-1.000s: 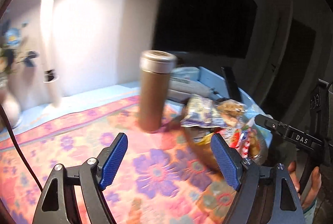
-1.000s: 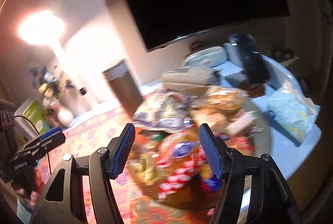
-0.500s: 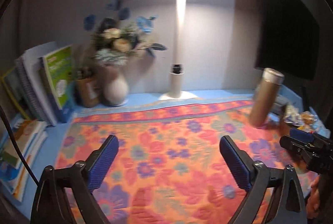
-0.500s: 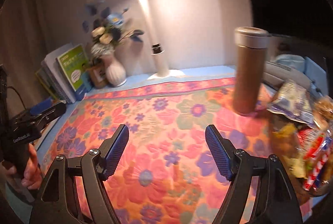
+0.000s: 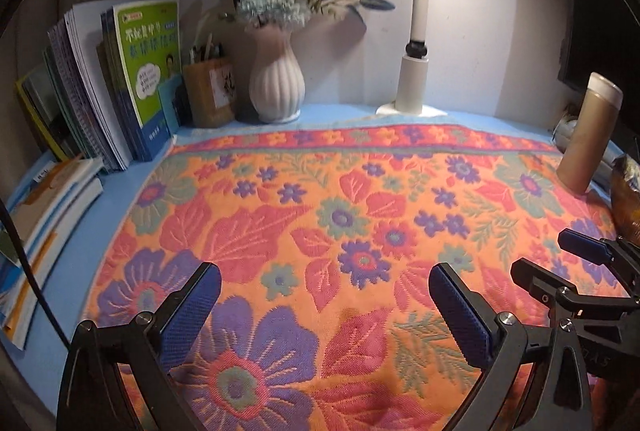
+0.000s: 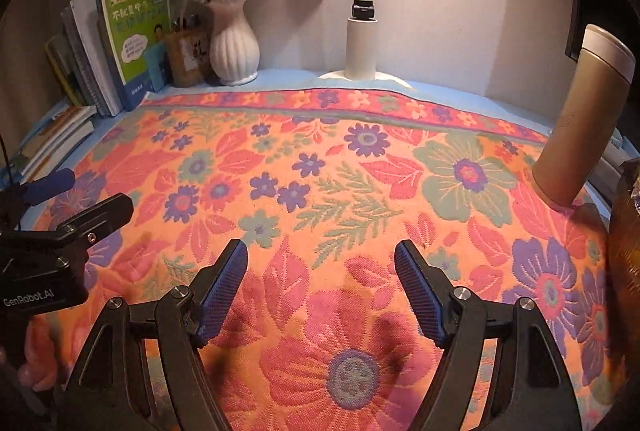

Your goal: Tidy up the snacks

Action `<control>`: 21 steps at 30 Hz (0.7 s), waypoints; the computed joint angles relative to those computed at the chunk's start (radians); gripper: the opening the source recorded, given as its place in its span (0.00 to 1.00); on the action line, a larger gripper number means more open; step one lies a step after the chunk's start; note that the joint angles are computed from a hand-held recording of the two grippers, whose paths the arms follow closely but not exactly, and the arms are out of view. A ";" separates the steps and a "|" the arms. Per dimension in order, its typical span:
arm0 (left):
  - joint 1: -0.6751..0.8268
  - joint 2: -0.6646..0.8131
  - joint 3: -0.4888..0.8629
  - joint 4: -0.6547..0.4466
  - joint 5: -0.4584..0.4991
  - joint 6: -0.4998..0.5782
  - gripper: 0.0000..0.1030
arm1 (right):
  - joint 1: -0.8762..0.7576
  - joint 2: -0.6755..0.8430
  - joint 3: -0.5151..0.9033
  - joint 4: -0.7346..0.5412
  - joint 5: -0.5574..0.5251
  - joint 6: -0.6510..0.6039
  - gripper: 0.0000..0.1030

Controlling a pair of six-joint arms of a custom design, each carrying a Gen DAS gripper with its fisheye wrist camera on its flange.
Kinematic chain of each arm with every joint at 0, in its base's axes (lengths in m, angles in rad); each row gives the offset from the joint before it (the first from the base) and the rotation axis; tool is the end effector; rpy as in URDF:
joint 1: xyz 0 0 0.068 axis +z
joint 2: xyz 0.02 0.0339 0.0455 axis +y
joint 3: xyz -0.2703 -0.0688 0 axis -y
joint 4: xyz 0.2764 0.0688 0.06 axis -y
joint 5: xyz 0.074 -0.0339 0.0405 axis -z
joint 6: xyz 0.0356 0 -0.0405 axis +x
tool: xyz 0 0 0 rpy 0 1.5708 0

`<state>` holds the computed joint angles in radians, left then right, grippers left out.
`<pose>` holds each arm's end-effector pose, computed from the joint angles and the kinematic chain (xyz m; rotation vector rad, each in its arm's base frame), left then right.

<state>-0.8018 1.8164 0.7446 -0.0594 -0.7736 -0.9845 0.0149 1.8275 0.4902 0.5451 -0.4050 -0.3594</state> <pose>0.2355 -0.2076 0.0717 -0.4132 2.2440 0.1848 0.2857 0.0183 0.0440 -0.6168 2.2186 0.3028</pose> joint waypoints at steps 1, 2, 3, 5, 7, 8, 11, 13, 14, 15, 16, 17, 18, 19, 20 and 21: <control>0.008 0.020 0.003 0.016 0.003 0.009 1.00 | 0.011 0.022 0.003 0.020 0.022 0.006 0.74; 0.013 0.036 0.008 0.023 0.002 0.012 1.00 | 0.021 0.034 0.009 0.025 0.043 0.009 0.74; 0.018 0.047 0.010 0.032 0.004 0.017 1.00 | 0.025 0.038 0.011 0.026 0.058 0.011 0.74; 0.033 0.064 0.011 0.051 0.033 0.025 1.00 | 0.027 0.041 0.004 0.047 0.062 0.015 0.75; 0.043 0.065 0.008 0.060 0.047 0.026 1.00 | 0.031 0.045 0.001 0.061 0.070 0.016 0.79; 0.047 0.067 0.007 0.061 0.051 0.021 1.00 | 0.031 0.046 -0.001 0.067 0.070 0.015 0.79; 0.054 0.062 -0.009 0.085 0.068 0.015 1.00 | 0.030 0.049 0.003 0.062 0.065 0.013 0.80; 0.057 0.058 -0.017 0.093 0.068 0.007 1.00 | 0.029 0.053 0.015 0.040 0.063 0.014 0.81; 0.057 0.058 -0.018 0.090 0.067 -0.001 1.00 | 0.029 0.057 0.023 0.028 0.062 0.013 0.81; 0.058 0.059 -0.016 0.084 0.067 -0.008 1.00 | 0.029 0.059 0.029 0.018 0.063 0.014 0.81; 0.061 0.060 -0.016 0.082 0.070 -0.010 1.00 | 0.028 0.061 0.034 0.010 0.064 0.017 0.81; 0.060 0.062 -0.014 0.081 0.070 -0.011 1.00 | 0.027 0.063 0.038 0.006 0.064 0.018 0.81; 0.061 0.062 -0.013 0.081 0.070 -0.010 1.00 | 0.026 0.064 0.039 0.005 0.062 0.019 0.81; 0.059 0.062 -0.013 0.080 0.068 -0.008 1.00 | 0.026 0.064 0.038 0.005 0.063 0.020 0.81; 0.057 0.063 -0.012 0.078 0.063 -0.009 1.00 | 0.027 0.064 0.038 0.007 0.065 0.020 0.81; 0.055 0.064 -0.010 0.075 0.058 -0.010 1.00 | 0.028 0.063 0.036 0.008 0.067 0.020 0.81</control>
<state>-0.7467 1.8803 0.7343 0.0156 -0.7155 -0.9946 0.0431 1.8909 0.5266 0.5532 -0.3379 -0.3392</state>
